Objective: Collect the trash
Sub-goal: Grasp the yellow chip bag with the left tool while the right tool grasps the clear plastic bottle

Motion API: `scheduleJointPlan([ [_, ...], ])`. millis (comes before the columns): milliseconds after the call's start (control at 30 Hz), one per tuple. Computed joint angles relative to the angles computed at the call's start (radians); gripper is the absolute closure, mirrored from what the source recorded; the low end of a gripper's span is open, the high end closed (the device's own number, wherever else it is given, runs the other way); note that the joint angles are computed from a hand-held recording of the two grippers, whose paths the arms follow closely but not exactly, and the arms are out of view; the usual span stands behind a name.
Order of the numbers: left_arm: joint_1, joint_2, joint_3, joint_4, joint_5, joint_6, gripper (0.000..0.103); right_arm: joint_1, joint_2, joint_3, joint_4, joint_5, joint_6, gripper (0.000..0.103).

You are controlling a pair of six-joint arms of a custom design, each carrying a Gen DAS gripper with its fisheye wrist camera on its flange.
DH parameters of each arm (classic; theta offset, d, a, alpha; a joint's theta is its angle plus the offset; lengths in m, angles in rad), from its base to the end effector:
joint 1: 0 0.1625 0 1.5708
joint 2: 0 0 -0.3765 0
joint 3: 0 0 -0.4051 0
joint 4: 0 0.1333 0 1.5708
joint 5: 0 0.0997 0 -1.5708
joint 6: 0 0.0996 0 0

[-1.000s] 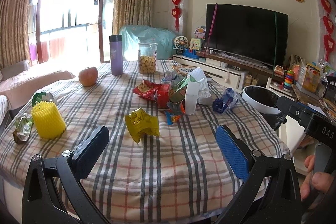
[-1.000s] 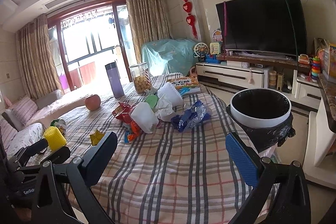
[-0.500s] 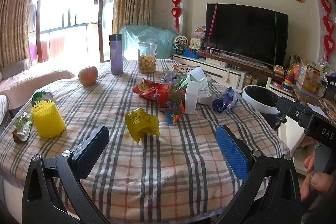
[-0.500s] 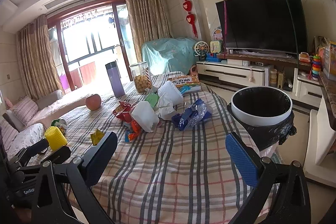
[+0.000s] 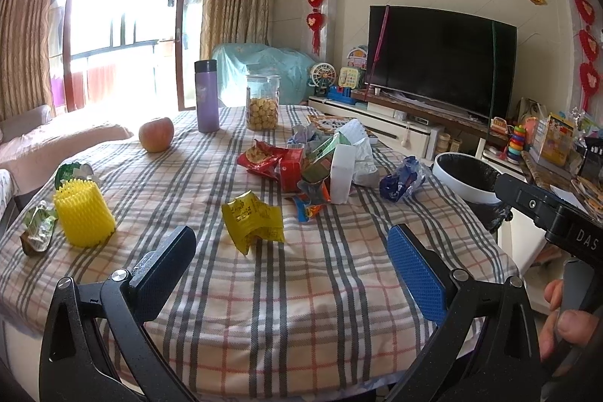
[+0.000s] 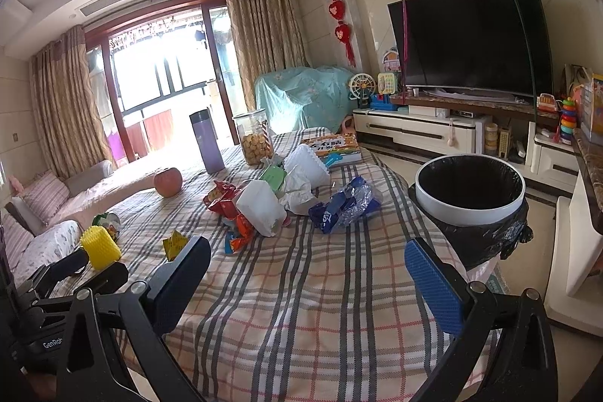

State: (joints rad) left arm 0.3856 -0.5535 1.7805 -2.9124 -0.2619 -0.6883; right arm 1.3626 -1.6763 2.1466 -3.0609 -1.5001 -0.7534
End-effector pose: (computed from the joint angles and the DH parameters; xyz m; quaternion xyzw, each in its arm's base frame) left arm -0.4315 -0.4228 -0.0352 0.1610 0.7763 -0.5165 0.3234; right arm 0.0426 -0.4774 0.3863 0.2515 -0.8354 0.4467 0.1982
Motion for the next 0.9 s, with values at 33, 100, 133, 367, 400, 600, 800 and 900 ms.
scheduleJointPlan([
  [33,0.001,0.003,-0.001,-0.009,-0.001,0.007,0.000,0.000,0.000,-0.001,0.000,-0.001,0.000,0.000],
  [100,0.003,0.004,-0.004,-0.011,-0.004,0.010,0.000,0.001,0.000,-0.001,0.003,-0.004,0.001,0.000],
  [133,0.006,0.006,-0.005,-0.015,-0.008,0.013,0.000,0.001,0.000,-0.001,0.005,-0.005,0.001,0.000],
  [367,0.029,-0.017,0.000,0.045,-0.038,-0.037,0.000,-0.002,0.023,-0.028,0.034,-0.014,0.021,0.000],
  [400,0.037,-0.021,-0.001,0.056,-0.045,-0.046,0.000,-0.003,0.031,-0.038,0.042,-0.018,0.025,0.000],
  [600,0.086,-0.034,-0.019,0.124,-0.075,-0.093,0.000,-0.002,0.094,-0.119,0.122,-0.043,0.075,0.000],
  [800,0.149,-0.054,-0.029,0.169,-0.122,-0.143,0.000,0.007,0.182,-0.204,0.172,-0.097,0.096,0.000],
  [900,0.180,-0.055,-0.052,0.207,-0.140,-0.159,0.000,0.010,0.231,-0.256,0.204,-0.131,0.119,0.000],
])
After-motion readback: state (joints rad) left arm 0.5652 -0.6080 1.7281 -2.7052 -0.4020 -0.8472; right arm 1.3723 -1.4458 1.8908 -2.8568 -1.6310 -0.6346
